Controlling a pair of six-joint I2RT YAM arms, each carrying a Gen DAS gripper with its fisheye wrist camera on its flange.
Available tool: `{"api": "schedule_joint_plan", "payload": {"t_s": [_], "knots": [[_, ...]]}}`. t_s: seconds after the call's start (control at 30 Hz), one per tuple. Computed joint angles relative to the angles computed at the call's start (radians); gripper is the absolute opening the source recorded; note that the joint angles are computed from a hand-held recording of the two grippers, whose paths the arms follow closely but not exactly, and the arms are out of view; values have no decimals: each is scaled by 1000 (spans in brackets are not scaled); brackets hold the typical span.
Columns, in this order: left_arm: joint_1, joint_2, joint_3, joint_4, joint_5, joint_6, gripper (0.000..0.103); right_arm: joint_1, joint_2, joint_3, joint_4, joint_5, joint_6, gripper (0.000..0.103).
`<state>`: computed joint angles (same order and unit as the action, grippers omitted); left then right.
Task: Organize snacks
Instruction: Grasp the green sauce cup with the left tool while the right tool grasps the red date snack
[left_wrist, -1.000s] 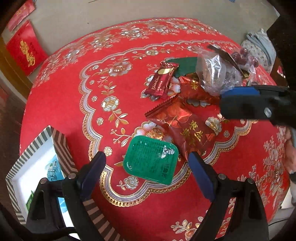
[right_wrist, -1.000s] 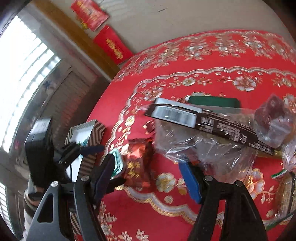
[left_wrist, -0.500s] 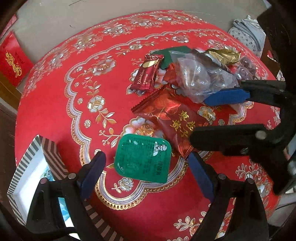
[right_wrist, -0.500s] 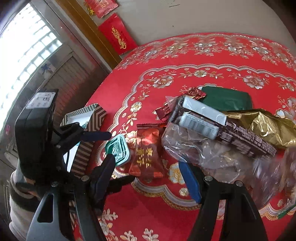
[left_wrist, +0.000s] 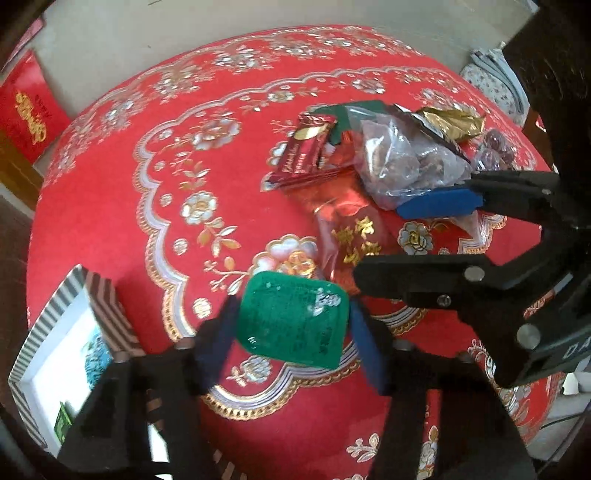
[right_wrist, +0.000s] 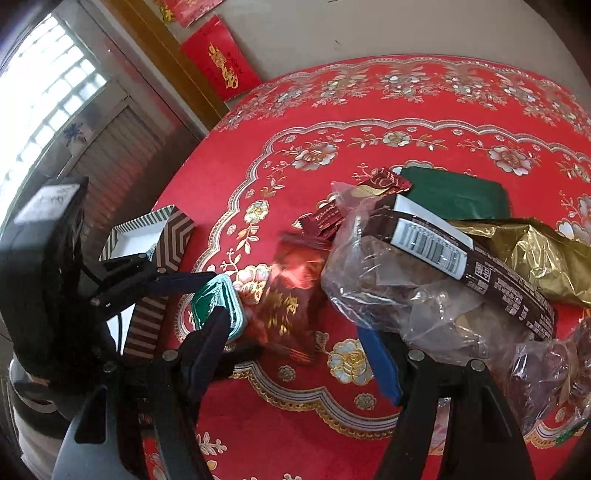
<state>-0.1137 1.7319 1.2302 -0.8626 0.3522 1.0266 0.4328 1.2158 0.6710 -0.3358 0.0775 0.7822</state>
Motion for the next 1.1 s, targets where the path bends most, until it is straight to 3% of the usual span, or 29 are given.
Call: {"api": "schedule_joint_plan", "payload": {"t_s": [0.27,0.43,0.63,0.7,0.9,0.97,1.0,1.07,1.1], "knots": [[37,-66,-74,30,-8,39,58,19,57,34,-6,31,31,71],[80,-101,-113,18,8,67,58,42,136,106,-57,104,29,71],[117,-130,-131,-1,35,69,58,96,259,214,-141,226,-57,70],[132,-147,-139,-8,52,70,58,145,275,223,-184,315,-88,49],[147,-209,-185,0,80,38,58,139,80,48,-86,235,-101,45],[157,-234,-202,0,93,33,58,176,34,34,-114,256,-83,44],[165,-256,-217,1,98,32,58,198,5,26,-128,272,-71,35],[173,-288,-237,-5,108,36,58,242,-61,11,-164,290,-37,34],[173,-293,-242,-10,111,39,58,260,-81,4,-177,301,-22,25]]}}
